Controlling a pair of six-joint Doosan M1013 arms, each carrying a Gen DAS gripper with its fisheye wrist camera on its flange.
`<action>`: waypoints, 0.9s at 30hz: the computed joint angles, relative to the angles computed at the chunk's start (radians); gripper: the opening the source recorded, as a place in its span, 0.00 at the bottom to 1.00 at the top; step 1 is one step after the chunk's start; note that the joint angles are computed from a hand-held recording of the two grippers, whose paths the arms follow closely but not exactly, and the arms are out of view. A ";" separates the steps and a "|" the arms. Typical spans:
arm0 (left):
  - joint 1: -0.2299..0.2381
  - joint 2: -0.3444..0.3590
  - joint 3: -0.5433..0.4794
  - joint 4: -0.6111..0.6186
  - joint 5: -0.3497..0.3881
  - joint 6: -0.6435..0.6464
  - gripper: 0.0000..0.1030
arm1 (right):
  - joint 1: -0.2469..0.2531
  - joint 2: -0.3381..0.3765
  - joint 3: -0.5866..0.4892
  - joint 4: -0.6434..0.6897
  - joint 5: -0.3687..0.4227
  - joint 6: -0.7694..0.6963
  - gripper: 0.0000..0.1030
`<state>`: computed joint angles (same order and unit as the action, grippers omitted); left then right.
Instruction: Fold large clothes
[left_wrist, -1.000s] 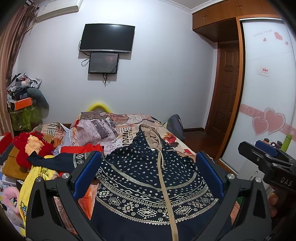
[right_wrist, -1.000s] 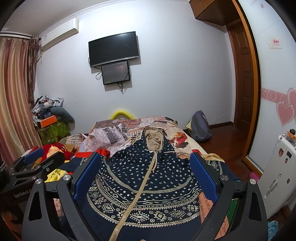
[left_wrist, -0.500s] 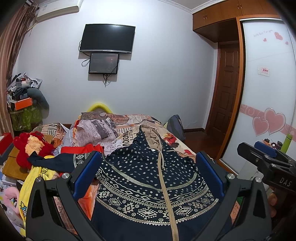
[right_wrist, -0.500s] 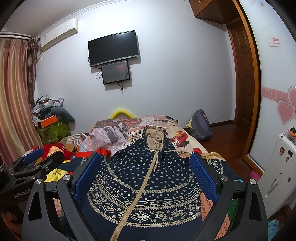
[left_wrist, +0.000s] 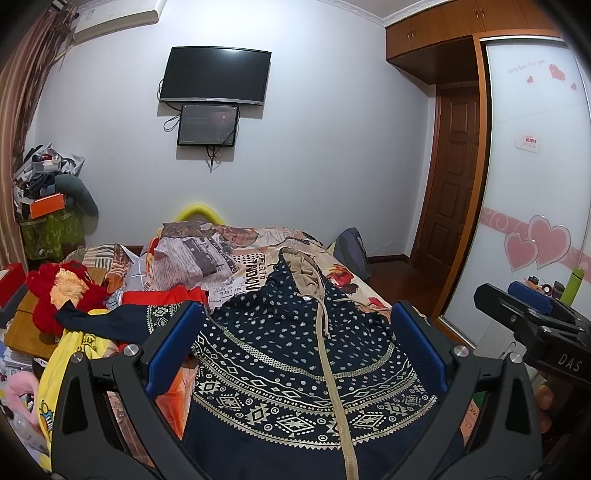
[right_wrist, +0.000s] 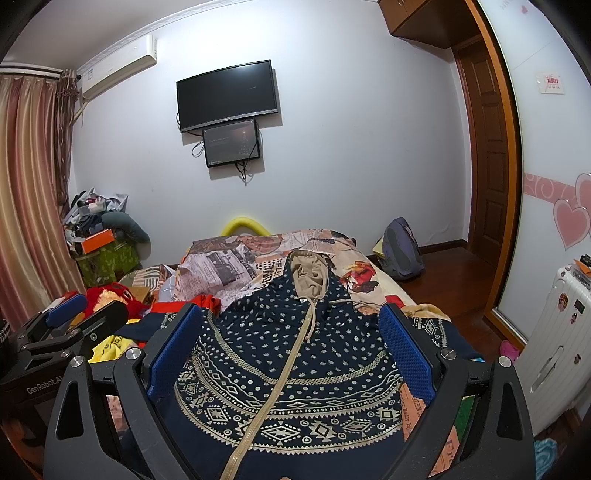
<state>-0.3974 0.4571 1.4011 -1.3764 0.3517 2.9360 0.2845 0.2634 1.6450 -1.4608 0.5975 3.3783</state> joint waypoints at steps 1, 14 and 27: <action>0.000 0.001 0.000 0.003 0.000 -0.004 1.00 | 0.000 0.001 -0.002 0.003 0.000 -0.004 0.93; 0.000 0.049 -0.081 0.226 -0.021 -0.238 1.00 | -0.027 0.038 -0.052 0.094 -0.001 -0.110 0.93; 0.046 0.192 -0.313 0.672 -0.029 -0.776 1.00 | -0.103 0.132 -0.183 0.376 -0.092 -0.443 0.93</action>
